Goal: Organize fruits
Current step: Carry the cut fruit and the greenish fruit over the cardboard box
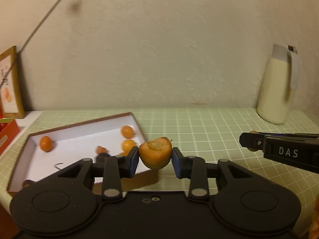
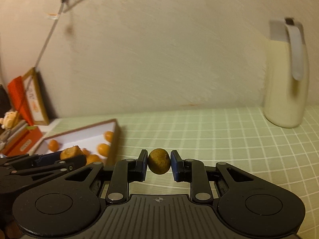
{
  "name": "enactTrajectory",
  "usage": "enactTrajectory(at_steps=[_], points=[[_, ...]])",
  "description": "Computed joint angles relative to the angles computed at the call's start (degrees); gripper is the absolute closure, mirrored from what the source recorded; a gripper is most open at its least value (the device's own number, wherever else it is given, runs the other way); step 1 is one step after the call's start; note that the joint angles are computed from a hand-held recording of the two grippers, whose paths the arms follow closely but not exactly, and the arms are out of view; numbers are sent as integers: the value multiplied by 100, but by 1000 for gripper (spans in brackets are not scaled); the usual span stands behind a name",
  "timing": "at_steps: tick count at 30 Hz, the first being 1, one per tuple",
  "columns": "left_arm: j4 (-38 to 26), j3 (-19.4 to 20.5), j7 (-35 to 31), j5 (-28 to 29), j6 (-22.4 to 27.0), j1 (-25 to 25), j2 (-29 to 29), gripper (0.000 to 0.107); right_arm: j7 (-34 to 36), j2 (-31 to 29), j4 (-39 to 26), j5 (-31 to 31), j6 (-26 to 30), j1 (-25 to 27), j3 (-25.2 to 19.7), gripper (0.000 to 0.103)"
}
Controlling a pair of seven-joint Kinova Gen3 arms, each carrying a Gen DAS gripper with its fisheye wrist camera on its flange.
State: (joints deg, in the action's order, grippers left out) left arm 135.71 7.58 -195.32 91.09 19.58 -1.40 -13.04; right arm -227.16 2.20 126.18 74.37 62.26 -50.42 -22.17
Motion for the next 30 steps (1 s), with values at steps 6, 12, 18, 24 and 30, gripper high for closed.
enactTrajectory(at_steps=[6, 12, 18, 24, 30], points=[[3, -650, 493, -709, 398, -162, -354, 81, 117, 153, -294, 303, 233, -253, -110, 78], [-56, -1277, 829, -1232, 588, -225, -561, 81, 244, 395, -597, 697, 239, -472, -63, 78], [-169, -1695, 825, -1280, 612, -377, -465, 81, 260, 635, -845, 1110, -44, -525, 89, 78], [-255, -1820, 682, -1088, 660, -638, -287, 81, 207, 853, -1013, 1465, -351, -498, 222, 78], [-322, -1798, 577, -968, 698, -918, -117, 81, 141, 993, -1106, 1711, -612, -397, 332, 78]])
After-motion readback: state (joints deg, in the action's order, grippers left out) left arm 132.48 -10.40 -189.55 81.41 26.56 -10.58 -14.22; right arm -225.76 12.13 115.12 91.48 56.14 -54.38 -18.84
